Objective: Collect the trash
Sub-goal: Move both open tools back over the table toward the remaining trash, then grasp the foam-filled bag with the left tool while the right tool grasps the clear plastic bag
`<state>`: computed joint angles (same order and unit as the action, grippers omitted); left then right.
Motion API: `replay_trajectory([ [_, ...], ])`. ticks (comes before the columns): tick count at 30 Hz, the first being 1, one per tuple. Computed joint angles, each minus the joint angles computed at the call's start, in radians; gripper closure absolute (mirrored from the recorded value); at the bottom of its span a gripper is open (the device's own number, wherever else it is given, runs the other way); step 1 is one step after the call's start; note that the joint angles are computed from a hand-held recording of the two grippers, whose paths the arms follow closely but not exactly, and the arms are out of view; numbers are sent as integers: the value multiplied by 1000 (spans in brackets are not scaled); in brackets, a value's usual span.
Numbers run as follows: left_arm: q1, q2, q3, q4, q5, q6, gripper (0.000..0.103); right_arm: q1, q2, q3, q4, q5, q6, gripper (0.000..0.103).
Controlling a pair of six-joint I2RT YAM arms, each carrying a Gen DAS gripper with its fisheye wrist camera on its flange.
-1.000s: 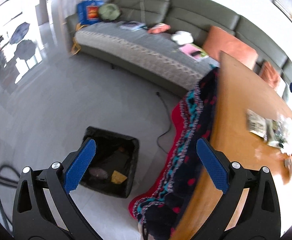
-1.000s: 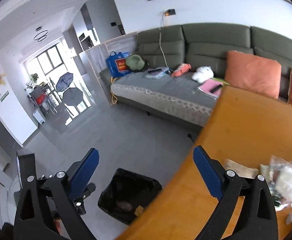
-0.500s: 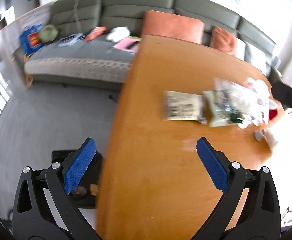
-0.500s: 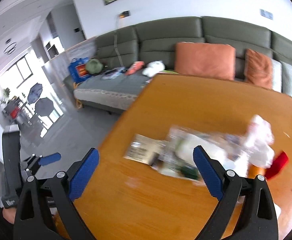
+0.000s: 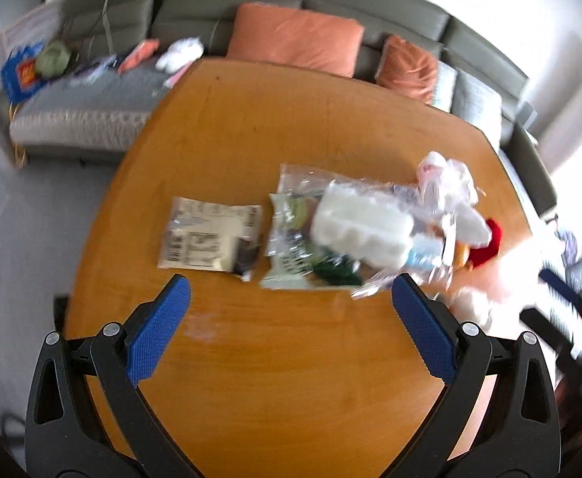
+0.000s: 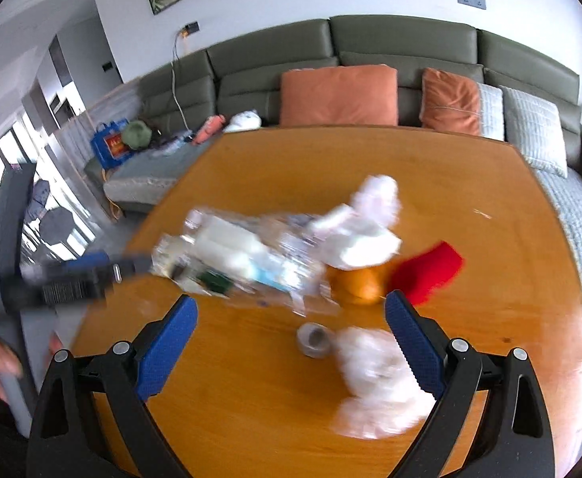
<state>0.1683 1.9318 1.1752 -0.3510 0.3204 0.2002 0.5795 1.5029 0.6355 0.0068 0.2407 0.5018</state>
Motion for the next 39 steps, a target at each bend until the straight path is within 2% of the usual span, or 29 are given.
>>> replay_trajectory([
  [6,-96,98,165,-124,-78,-315,5,-127,3,-94,43,-105,-114,8],
  [10,-152,156,255,-181,-131,-433,5,-202,39,-128,84,-188,-181,8],
  [16,-208,278,396,-264,-175,-504,5,-258,98,-133,121,-249,-250,8],
  [21,-229,365,486,-316,-187,-510,5,-292,166,-113,139,-287,-306,8],
  [26,-221,398,516,-328,-149,-488,6,-301,247,-63,99,-309,-333,10],
  [28,-221,394,509,-312,-133,-460,9,-299,271,-50,85,-323,-335,31],
  [29,-218,387,500,-307,-121,-440,13,-297,283,-45,78,-334,-333,36],
  [30,-215,380,488,-294,-110,-421,16,-295,295,-36,67,-345,-332,49],
  [31,-214,371,475,-280,-104,-397,19,-289,292,-40,72,-340,-327,50],
  [34,-204,354,447,-259,-76,-345,35,-268,273,-46,65,-316,-304,55],
  [35,-199,350,437,-250,-57,-328,45,-259,261,-54,65,-308,-290,55],
  [39,-189,326,395,-221,-22,-265,54,-224,192,-89,53,-289,-245,55],
])
